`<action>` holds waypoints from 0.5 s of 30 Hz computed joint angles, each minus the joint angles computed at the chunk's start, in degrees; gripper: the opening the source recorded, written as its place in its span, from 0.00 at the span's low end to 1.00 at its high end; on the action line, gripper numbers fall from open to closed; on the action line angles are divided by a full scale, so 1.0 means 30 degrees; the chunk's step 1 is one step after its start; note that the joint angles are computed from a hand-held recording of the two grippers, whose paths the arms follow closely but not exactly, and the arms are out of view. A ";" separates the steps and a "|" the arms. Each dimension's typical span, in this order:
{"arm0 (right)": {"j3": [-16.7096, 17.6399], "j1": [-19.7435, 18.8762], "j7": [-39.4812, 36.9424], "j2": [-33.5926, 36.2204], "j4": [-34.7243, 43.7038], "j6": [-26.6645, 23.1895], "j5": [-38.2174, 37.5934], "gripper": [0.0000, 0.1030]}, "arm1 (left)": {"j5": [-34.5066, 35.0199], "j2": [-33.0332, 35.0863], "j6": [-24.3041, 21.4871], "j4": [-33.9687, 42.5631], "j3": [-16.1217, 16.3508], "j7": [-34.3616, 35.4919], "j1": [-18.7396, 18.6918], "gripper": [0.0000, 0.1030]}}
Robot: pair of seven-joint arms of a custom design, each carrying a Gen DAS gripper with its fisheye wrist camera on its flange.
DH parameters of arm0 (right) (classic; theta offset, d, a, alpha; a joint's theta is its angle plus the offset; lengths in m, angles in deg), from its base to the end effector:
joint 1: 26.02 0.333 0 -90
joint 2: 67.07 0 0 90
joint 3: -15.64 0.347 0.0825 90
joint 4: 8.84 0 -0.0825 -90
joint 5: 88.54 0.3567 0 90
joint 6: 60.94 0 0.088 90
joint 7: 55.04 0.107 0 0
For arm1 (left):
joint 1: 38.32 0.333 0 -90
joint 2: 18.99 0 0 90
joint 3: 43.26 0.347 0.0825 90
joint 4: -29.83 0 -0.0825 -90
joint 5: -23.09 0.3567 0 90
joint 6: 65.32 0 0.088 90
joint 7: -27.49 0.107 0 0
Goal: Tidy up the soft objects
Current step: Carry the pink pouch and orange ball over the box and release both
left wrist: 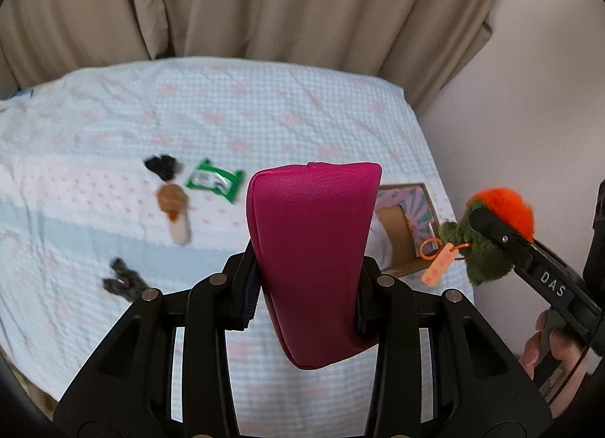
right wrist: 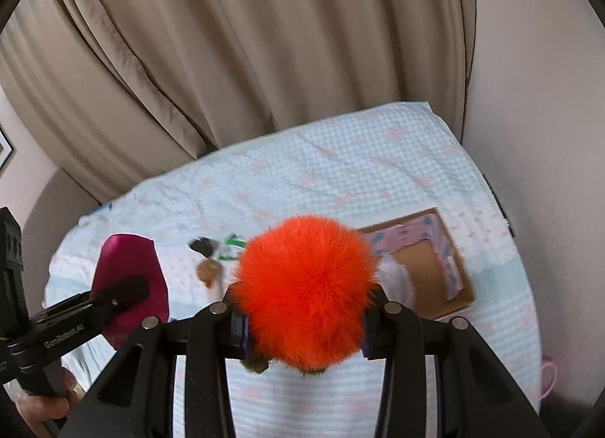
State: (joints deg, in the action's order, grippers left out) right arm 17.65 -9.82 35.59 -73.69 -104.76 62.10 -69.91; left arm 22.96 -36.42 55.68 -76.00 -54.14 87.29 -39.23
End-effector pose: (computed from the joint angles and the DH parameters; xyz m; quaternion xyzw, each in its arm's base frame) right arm 0.4990 0.1798 0.7360 -0.7359 0.5941 -0.0418 0.3223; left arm 0.4494 -0.1132 0.7354 -0.7768 0.5644 -0.2429 0.1380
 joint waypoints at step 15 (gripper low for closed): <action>-0.0260 -0.2642 -0.3078 0.5143 0.2801 -0.2896 0.0091 0.36 | -0.0083 0.7444 -0.0207 0.3615 -0.0157 -0.1353 -0.2504 0.33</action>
